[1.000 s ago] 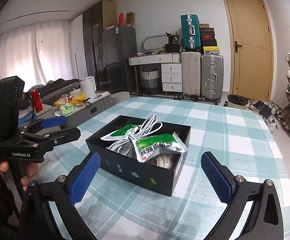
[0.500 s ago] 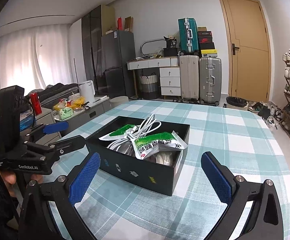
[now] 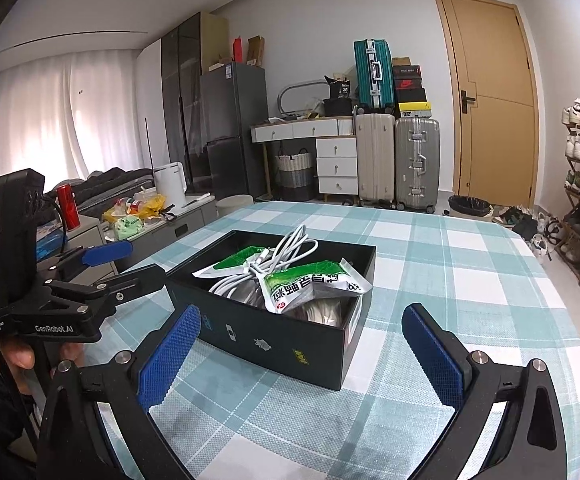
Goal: Organize soft objects
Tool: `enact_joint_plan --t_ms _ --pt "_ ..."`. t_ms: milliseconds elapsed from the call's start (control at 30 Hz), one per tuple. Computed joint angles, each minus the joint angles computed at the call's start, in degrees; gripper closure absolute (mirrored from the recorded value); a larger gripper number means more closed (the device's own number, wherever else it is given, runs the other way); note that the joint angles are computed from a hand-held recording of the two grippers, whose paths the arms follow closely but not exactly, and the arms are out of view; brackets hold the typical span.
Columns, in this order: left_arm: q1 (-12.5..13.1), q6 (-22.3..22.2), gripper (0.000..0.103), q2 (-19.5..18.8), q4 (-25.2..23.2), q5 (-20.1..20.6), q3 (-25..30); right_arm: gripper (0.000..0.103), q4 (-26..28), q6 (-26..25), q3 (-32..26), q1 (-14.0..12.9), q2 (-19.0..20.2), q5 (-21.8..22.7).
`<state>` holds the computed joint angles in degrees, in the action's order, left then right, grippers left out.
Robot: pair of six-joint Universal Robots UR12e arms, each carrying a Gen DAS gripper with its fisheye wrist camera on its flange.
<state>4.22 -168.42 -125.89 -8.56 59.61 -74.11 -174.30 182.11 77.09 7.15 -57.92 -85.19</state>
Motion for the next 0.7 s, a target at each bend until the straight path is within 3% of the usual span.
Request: enact_joint_plan --t_ms 700 --pt "0.0 -0.6 0.0 0.0 0.6 0.4 -0.1 0.001 -1.7 -0.3 0.6 0.2 -0.3 -0.5"
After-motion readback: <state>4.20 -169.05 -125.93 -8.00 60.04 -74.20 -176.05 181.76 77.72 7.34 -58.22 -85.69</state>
